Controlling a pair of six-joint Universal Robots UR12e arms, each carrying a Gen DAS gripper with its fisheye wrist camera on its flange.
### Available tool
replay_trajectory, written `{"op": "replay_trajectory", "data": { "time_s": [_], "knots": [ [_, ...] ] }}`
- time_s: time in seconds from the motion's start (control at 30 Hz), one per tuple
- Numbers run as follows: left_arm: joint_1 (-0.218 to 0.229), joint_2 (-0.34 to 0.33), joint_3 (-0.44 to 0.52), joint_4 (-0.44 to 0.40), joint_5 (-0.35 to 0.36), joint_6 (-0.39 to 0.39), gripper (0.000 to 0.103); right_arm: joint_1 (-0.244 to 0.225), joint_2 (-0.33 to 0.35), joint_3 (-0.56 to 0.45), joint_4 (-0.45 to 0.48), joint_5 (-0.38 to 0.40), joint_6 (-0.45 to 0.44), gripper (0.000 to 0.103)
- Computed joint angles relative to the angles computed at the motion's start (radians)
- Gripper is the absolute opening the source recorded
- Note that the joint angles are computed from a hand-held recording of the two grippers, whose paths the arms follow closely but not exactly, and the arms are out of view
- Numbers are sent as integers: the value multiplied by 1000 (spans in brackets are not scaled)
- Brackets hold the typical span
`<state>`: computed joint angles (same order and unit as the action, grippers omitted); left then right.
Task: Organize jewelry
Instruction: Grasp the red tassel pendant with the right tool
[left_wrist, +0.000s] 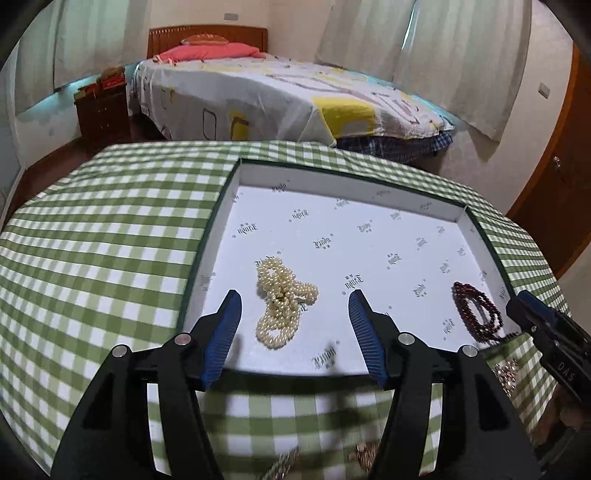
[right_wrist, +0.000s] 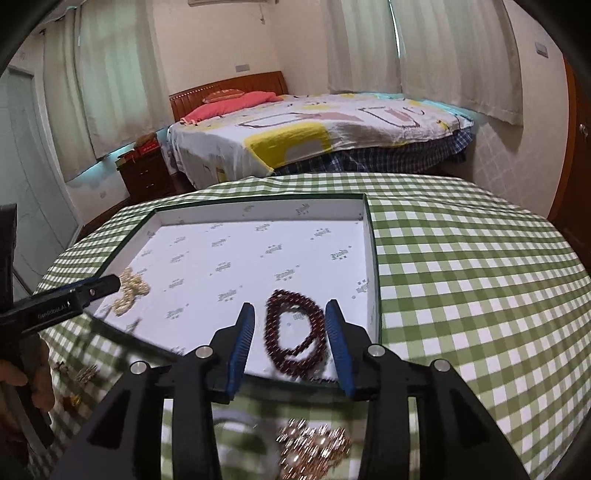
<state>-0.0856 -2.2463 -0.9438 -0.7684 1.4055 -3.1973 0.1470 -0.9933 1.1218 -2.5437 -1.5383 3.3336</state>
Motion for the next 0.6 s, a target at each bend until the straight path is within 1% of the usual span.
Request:
{"op": "replay_trajectory", "data": {
  "time_s": [0.13,0.33,0.6],
  "knots": [
    [5,58,-88,64,11,6,59,7,-27,39,-25,17,3,40],
    [9,132,-200,120,35,2,59,22,-67,97,-48,43,-9,40],
    [10,207,-311,139,64,2,59,42,-105,158,-46,92,-37,40]
  ]
}}
